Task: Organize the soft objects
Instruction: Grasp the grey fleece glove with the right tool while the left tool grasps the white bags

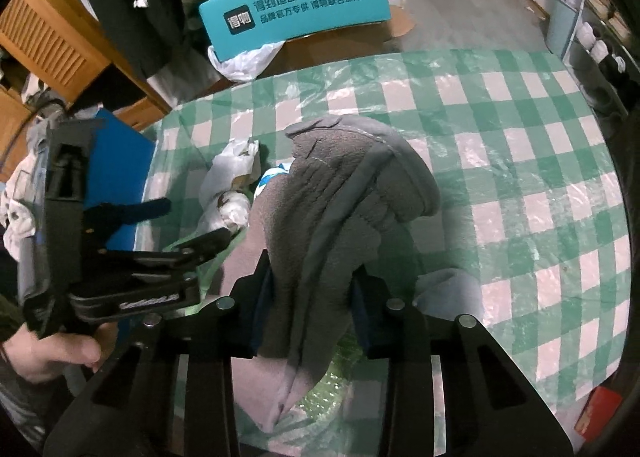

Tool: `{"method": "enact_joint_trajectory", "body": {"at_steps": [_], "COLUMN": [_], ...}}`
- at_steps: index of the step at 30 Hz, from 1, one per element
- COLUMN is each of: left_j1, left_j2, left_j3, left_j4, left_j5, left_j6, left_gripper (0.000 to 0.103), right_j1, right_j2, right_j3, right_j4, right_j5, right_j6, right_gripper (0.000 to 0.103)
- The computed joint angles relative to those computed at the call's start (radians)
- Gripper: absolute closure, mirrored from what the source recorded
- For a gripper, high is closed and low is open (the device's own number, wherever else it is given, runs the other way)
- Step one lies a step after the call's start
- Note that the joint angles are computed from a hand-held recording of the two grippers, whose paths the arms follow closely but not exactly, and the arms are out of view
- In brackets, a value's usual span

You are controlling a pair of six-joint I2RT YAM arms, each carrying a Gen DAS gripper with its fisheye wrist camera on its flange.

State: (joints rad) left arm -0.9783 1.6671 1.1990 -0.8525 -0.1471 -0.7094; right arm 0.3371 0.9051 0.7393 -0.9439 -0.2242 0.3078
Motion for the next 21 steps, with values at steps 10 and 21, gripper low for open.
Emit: {"method": "enact_joint_trajectory", "body": {"at_steps": [10,21], "left_j1": [0.012,0.005], "left_j2": [-0.019,-0.133], "left_j3": [-0.033,-0.054], "left_j4": [0.045,0.040], "left_j5": [0.034,0.006], "left_j6": [-0.003,0.004], "left_gripper": [0.071,0.072], "right_j1": [-0.006,0.048], "right_j2": [-0.013,-0.030], "right_j3": [-0.003,0.053], "right_j4": [-0.008,-0.036], "right_j5": [-0.006,0.049], "right_j6": [-0.016,-0.001], "right_gripper": [0.069,0.070]}}
